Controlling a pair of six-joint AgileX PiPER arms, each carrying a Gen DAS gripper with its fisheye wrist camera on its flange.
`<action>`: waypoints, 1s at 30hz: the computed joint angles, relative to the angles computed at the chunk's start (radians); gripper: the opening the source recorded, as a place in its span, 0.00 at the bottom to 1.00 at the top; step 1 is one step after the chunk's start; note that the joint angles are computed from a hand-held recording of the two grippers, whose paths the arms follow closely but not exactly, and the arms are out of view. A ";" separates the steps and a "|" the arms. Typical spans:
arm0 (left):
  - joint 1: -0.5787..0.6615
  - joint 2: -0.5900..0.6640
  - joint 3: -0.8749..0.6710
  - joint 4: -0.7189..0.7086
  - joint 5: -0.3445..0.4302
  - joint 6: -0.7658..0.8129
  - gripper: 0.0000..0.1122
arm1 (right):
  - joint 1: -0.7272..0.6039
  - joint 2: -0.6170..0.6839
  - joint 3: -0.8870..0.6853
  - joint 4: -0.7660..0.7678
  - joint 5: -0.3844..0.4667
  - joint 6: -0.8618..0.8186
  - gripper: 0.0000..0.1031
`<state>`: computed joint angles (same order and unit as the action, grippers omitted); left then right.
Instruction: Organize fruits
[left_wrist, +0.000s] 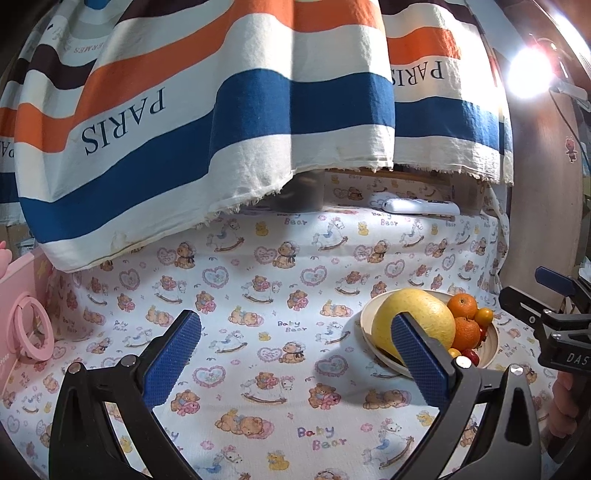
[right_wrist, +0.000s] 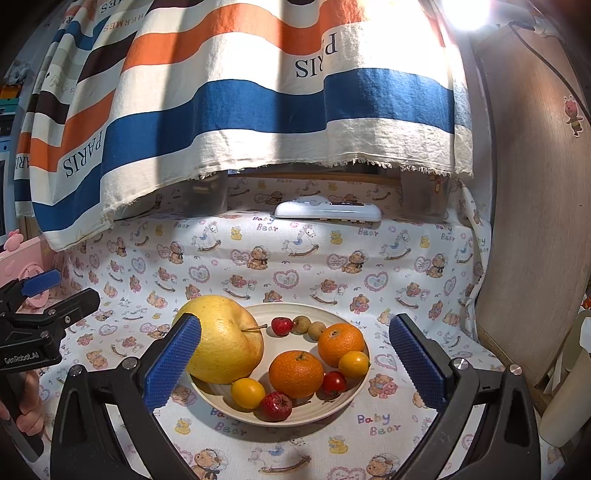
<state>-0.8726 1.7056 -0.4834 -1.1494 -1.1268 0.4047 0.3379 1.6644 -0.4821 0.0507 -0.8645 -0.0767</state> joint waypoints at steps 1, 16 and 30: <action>-0.002 0.000 -0.003 -0.006 0.001 0.006 0.91 | 0.000 0.000 0.000 0.000 0.000 0.000 1.00; 0.005 -0.006 -0.005 -0.016 0.010 0.003 0.91 | -0.001 0.001 0.002 -0.003 -0.002 0.001 1.00; 0.008 -0.009 -0.002 -0.017 0.012 0.002 0.91 | -0.004 0.001 0.003 -0.008 -0.004 0.003 1.00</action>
<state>-0.8643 1.6967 -0.4857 -1.1661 -1.1148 0.4065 0.3336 1.6651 -0.4787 0.0425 -0.8686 -0.0737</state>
